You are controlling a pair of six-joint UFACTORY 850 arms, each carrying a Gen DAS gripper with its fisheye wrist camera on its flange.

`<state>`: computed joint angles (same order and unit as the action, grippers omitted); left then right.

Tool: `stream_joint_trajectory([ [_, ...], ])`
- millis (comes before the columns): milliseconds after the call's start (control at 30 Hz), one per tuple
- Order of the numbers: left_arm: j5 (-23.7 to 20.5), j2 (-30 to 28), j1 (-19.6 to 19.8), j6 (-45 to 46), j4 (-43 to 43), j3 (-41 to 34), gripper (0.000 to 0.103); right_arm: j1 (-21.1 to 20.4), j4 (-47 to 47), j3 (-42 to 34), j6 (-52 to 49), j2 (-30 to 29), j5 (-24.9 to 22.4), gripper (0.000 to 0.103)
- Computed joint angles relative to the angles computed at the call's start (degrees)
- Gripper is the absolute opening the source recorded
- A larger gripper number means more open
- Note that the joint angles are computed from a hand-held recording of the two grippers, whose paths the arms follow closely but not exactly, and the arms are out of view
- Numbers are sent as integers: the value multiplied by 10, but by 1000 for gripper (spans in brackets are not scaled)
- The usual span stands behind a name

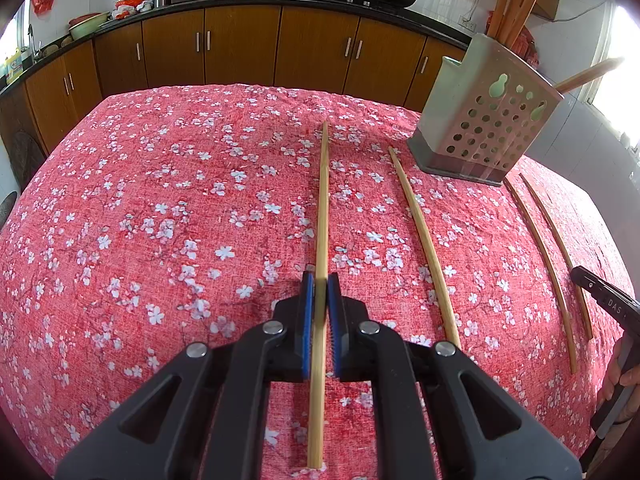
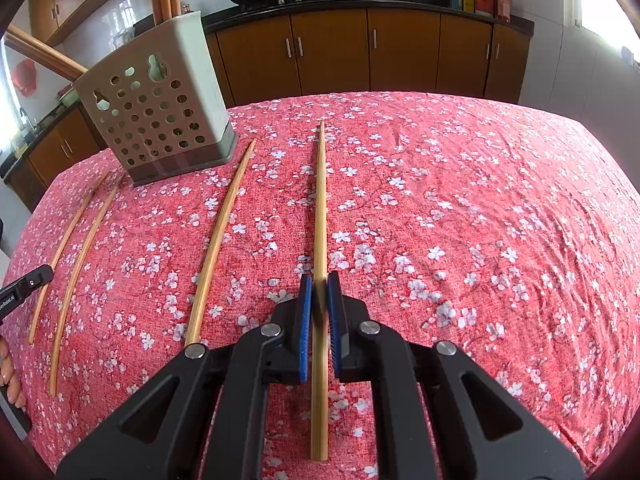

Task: Organize utensils
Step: 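Hold the left tool's chopstick on the cloth while the right tool holds its chopstick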

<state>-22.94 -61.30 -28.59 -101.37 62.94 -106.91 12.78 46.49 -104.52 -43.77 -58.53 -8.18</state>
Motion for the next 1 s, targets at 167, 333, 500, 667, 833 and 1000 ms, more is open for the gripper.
stream_joint_trajectory([
  [167, 0, 0, 0, 1, -1, 0, 10, 0, 2, 0, -1, 0, 0, 9],
  [333, 0, 0, 0, 2, -3, -1, 10, 1, 9, 1, -5, 1, -1, 9],
  [500, -1, 0, 0, 3, -4, -1, 10, 1, 12, 4, -8, 3, 1, 9],
  [667, -1, 0, 0, 3, -4, -1, 10, 0, 17, 4, -13, 3, 0, 9],
  [833, -1, 0, 0, 7, -10, -2, 10, 1, 18, 4, -13, 3, 0, 9],
  [1000, -2, -1, 0, 8, -11, -3, 10, 1, 18, 4, -13, 3, 0, 9],
])
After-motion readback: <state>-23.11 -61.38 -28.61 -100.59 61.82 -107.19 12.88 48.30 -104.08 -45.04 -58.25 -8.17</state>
